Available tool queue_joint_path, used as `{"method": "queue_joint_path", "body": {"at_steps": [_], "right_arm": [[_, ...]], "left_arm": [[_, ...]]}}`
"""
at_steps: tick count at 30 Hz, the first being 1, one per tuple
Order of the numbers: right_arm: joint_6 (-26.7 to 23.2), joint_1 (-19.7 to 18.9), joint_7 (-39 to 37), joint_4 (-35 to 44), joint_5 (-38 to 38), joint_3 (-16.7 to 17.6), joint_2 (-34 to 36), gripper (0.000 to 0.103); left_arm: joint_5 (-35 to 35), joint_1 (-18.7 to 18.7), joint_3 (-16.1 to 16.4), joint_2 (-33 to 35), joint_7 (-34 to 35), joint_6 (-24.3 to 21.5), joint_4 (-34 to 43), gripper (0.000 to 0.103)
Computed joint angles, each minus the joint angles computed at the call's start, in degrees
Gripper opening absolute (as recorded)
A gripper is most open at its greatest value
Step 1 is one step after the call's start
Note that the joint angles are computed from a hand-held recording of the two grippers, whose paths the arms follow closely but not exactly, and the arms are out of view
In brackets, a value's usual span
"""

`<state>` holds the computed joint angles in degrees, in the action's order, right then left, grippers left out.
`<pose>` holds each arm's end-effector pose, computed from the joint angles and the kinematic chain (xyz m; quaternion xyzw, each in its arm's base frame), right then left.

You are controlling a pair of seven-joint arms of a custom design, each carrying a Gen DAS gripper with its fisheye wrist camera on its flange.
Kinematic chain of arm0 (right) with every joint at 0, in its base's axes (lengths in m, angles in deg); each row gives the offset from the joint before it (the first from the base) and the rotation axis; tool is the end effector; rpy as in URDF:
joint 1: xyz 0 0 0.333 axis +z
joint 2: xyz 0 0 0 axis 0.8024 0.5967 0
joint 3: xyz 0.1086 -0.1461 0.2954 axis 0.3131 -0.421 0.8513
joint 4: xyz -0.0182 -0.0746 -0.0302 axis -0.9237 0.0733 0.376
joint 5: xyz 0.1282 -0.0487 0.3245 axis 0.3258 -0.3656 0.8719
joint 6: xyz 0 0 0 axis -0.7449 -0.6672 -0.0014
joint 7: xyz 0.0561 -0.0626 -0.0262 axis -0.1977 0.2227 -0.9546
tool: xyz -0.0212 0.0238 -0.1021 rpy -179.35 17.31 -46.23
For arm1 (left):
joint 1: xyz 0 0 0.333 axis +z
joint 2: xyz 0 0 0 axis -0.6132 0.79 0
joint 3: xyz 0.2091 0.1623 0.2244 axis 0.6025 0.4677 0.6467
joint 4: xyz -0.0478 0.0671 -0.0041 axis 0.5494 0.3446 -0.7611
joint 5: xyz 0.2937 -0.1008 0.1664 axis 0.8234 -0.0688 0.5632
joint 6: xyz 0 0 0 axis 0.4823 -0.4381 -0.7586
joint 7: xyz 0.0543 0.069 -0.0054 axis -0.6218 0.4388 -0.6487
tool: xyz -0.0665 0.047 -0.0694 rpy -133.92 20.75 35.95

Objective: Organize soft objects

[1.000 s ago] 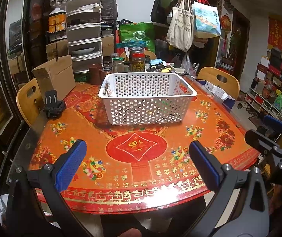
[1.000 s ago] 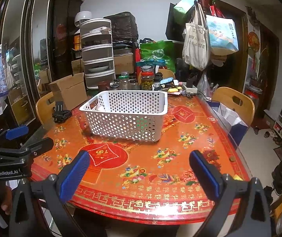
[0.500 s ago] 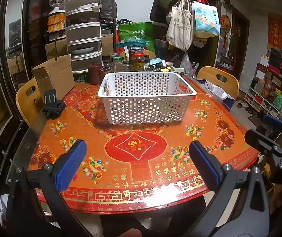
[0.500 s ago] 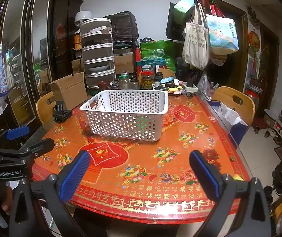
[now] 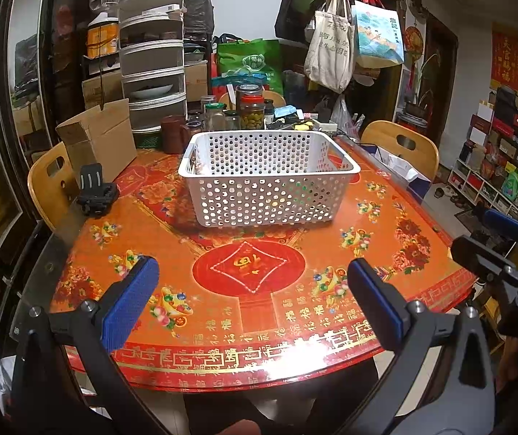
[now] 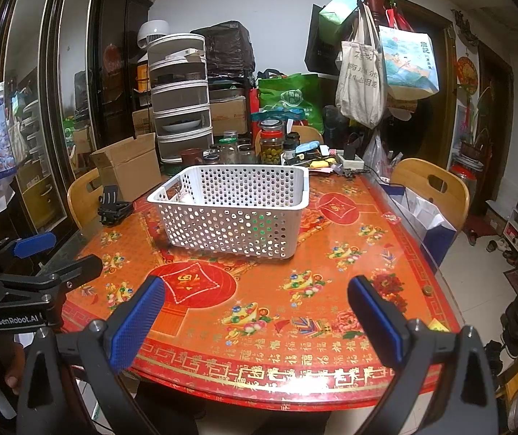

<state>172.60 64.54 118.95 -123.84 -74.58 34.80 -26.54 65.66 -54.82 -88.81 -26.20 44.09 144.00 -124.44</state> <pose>0.5713 0.0457 0.5535 -0.6102 0.6219 -0.3323 0.3613 0.6521 -0.2474 0.5630 -0.5497 0.6929 -0.3772 0.2746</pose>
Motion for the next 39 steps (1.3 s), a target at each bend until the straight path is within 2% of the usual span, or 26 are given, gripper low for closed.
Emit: {"method": "queue_joint_path", "body": {"at_steps": [11,15,19,30,39], "right_arm": [[0.0,-0.2,-0.6,0.0,0.6,0.3,0.0,0.101],[-0.1,0.8,0.7,0.1,-0.7,-0.8,0.0,0.101],[0.0,-0.1,-0.1,0.0,0.1,0.1,0.0,0.101],[-0.2,0.2,0.2,0.1,-0.2,-0.2,0.0,0.101],[-0.3,0.3,0.9,0.2,-0.9,-0.2,0.1,0.101]], "left_arm": [[-0.2,-0.1,0.1,0.1,0.3,0.4,-0.4,0.103],[-0.4,-0.1,0.0,0.2,0.5,0.8,-0.7,0.103],[-0.3,-0.4,0.2,0.4,0.4,1.0,-0.8,0.103],[-0.6,-0.4,0.0,0.4,0.5,0.9,-0.8,0.103],[-1.5,0.2,-0.8,0.1,2.6,3.0,-2.2,0.103]]}}
